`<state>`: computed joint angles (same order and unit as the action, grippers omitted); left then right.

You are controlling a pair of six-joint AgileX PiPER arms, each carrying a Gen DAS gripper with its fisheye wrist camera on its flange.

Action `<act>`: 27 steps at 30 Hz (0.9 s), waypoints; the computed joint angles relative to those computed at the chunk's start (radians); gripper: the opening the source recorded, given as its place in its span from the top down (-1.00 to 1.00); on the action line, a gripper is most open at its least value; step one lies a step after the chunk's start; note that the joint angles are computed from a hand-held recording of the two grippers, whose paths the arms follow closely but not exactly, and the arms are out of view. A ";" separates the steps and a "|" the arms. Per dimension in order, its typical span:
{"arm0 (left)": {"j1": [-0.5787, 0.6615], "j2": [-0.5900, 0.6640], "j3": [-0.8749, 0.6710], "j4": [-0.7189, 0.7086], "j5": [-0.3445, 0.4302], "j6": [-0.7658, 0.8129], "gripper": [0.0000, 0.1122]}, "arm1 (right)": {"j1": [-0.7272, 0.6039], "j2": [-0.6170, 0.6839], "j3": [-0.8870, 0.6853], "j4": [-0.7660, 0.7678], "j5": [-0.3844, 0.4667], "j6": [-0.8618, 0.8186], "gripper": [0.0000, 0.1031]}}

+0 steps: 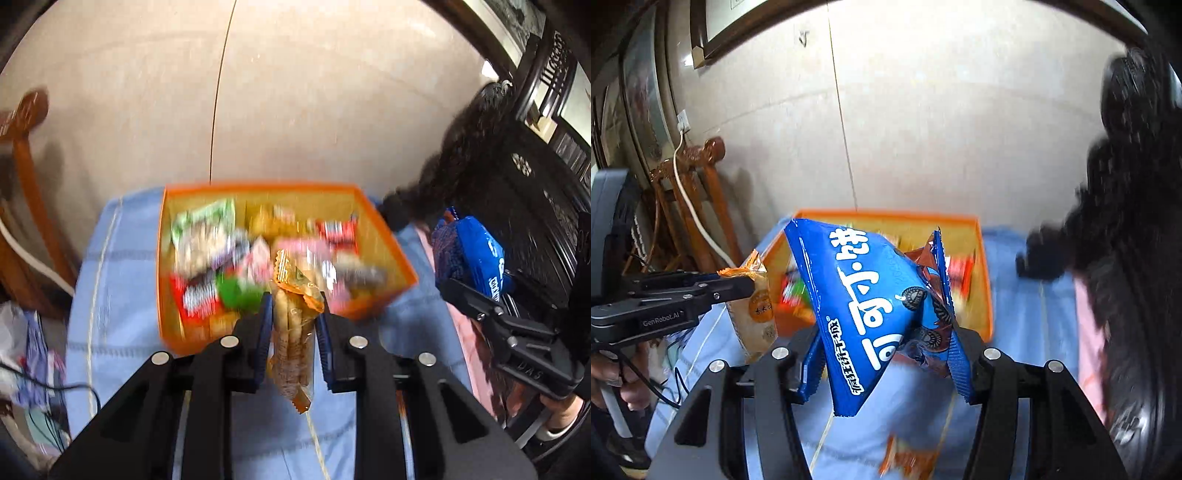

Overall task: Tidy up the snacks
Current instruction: 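Drop the stick snack into the orange box while the right tool drops the blue bag, then grasp the yellow barcode cereal bar with the left tool while the right tool grasps the orange peanut bag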

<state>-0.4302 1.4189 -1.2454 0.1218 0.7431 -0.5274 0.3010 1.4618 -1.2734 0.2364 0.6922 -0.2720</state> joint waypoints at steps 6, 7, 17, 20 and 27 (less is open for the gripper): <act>0.037 0.272 -0.321 0.118 0.112 -0.079 -0.74 | 0.045 0.285 -0.266 -0.257 0.024 0.257 -0.48; 0.013 0.295 -0.345 0.218 0.151 -0.164 -0.75 | 0.054 0.297 -0.274 -0.319 0.033 0.311 -0.62; -0.016 0.188 -0.081 0.236 0.043 -0.186 -0.76 | 0.014 0.136 0.051 -0.169 -0.093 0.193 -0.64; -0.037 0.143 -0.002 0.250 0.031 -0.184 -0.76 | 0.016 0.073 0.130 -0.155 -0.085 0.198 -0.65; -0.079 0.103 0.224 0.236 -0.042 -0.101 -0.76 | -0.055 -0.050 0.337 -0.044 -0.060 0.100 -0.68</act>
